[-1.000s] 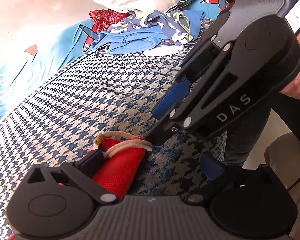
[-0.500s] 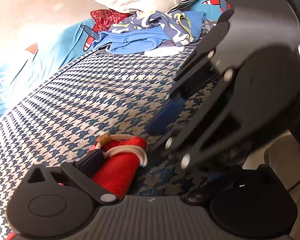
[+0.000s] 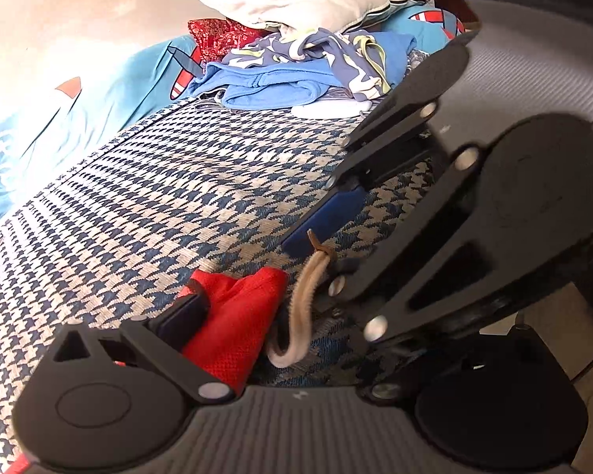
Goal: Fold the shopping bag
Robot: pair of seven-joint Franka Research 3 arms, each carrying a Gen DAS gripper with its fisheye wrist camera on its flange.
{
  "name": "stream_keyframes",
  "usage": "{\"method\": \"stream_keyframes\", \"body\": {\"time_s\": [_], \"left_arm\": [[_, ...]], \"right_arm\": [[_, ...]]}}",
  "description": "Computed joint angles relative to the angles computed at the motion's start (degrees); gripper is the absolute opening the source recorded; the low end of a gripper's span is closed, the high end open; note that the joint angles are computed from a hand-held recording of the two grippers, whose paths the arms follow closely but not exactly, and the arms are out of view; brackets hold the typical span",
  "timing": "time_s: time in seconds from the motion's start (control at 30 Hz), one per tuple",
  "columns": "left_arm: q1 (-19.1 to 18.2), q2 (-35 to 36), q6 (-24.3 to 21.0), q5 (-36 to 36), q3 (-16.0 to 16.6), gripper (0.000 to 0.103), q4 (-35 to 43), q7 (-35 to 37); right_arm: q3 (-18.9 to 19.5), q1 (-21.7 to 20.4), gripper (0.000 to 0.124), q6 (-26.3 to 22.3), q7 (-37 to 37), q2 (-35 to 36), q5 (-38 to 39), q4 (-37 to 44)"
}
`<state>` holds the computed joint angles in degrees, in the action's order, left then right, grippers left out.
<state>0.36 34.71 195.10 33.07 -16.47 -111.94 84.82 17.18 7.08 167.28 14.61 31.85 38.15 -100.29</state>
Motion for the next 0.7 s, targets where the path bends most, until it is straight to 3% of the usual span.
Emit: {"method": "stream_keyframes", "body": {"time_s": [0.17, 0.37, 0.7], "left_arm": [[-0.44, -0.2, 0.03, 0.0, 0.48, 0.103, -0.22, 0.18], [0.52, -0.03, -0.51, 0.28, -0.38, 0.103, 0.18, 0.2], [-1.98, -0.61, 0.0, -0.87, 2.0, 0.103, -0.3, 0.8]], "right_arm": [[4.78, -4.24, 0.039, 0.82, -5.04, -0.93, 7.48, -0.38], [2.2, -1.35, 0.04, 2.09, -2.64, 1.32, 7.53, 2.37], [0.12, 0.66, 0.048, 0.77, 3.48, 4.34, 1.83, 6.11]]}}
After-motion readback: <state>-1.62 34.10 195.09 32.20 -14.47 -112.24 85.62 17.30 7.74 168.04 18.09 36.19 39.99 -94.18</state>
